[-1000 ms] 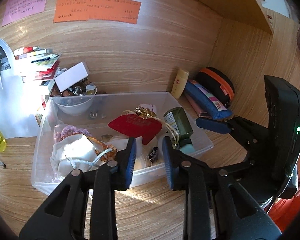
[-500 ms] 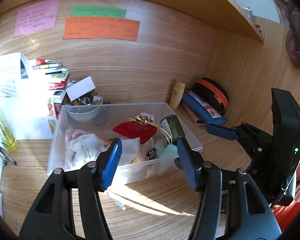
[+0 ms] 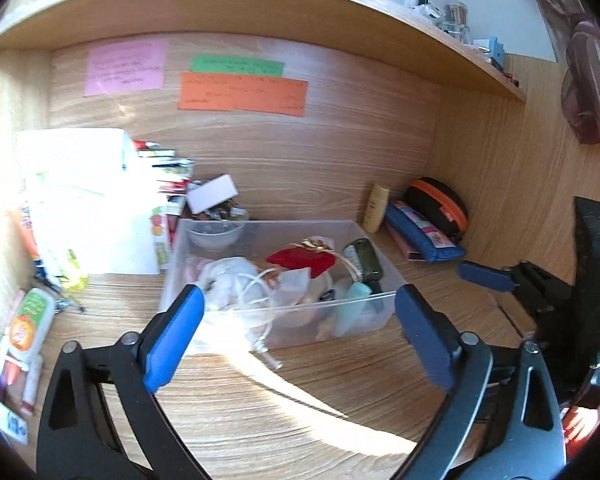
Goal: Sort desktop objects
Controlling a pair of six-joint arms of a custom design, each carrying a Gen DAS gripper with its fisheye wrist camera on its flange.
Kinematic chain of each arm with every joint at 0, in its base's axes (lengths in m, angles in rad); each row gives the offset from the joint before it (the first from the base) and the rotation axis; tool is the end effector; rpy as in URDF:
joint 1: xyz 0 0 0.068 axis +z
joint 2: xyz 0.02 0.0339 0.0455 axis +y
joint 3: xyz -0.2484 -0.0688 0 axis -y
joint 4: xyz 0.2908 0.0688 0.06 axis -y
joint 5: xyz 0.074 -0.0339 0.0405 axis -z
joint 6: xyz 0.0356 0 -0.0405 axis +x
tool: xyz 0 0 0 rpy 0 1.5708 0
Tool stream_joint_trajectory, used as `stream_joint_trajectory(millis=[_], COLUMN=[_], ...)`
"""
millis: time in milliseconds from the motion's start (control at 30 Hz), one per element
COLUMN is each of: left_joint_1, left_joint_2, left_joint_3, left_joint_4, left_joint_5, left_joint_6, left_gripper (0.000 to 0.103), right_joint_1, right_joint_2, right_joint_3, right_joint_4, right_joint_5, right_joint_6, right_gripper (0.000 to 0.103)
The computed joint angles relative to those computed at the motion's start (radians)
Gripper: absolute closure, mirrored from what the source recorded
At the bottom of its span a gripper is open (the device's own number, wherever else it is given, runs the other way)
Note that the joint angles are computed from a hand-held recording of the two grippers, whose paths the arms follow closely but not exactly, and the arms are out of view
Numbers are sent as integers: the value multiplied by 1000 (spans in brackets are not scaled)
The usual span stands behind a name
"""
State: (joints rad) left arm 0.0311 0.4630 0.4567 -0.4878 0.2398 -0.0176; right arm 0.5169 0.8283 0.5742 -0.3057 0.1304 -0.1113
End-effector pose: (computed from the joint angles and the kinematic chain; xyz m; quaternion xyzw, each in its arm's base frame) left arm 0.1847 -0.0027 0.2311 0.0406 0.8536 -0.0993 0.5097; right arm 0.2120 0.1152 0.2235 -0.2397 0.8401 0.0415 0.4848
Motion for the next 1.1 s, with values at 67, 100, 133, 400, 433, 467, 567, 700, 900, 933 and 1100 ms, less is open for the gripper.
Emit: stream_joint_trajectory(millis=[67,100,133,400,433,467,567,700,900,933,1100], left_joint_1=[-35,-53,-70,-150,-150,-151,-169,-198,-237,-242,-255], left_joint_2=[-53,-73,-95,-254,-252,-265,-280,-297,-299,-300,-306], left_joint_3=[-26,-35,-45,-115,-114,-119,-129,-144,-161,-163,-166], left_joint_4=[-8,-16,-25,-125,-132,-144,-153,-149,-119,-114,-106], left_joint_5=[-95,-136,-174,-333,-332,-335,-355,-381,-416,-420,-424], left_joint_6=[-10,-9,-6,-9,-13,-21,-37,-42,-44,-42,-38], left_gripper=[2,2,2,1,1,1,1,1,1,1,1], right_joint_1=[8,11,10,26,28,30,32,36,5,2,-22], right_joint_2=[-52,-73,-92,-278,-298,-315,-367,-418,-404,-398,-362], right_joint_3=[-23,-31,-40,-129,-139,-146,-165,-183,-175,-173,-162], right_joint_4=[-20,-29,-34,-86,-92,-97,-119,-137,-124,-120,-95], right_joint_5=[2,3,-3,-6,-6,-6,-20,-20,-40,-39,-59], right_joint_6=[15,22,30,97,105,111,130,138,128,127,124], right_gripper=[15,12,11,8,8,7,6,0,0,0,0])
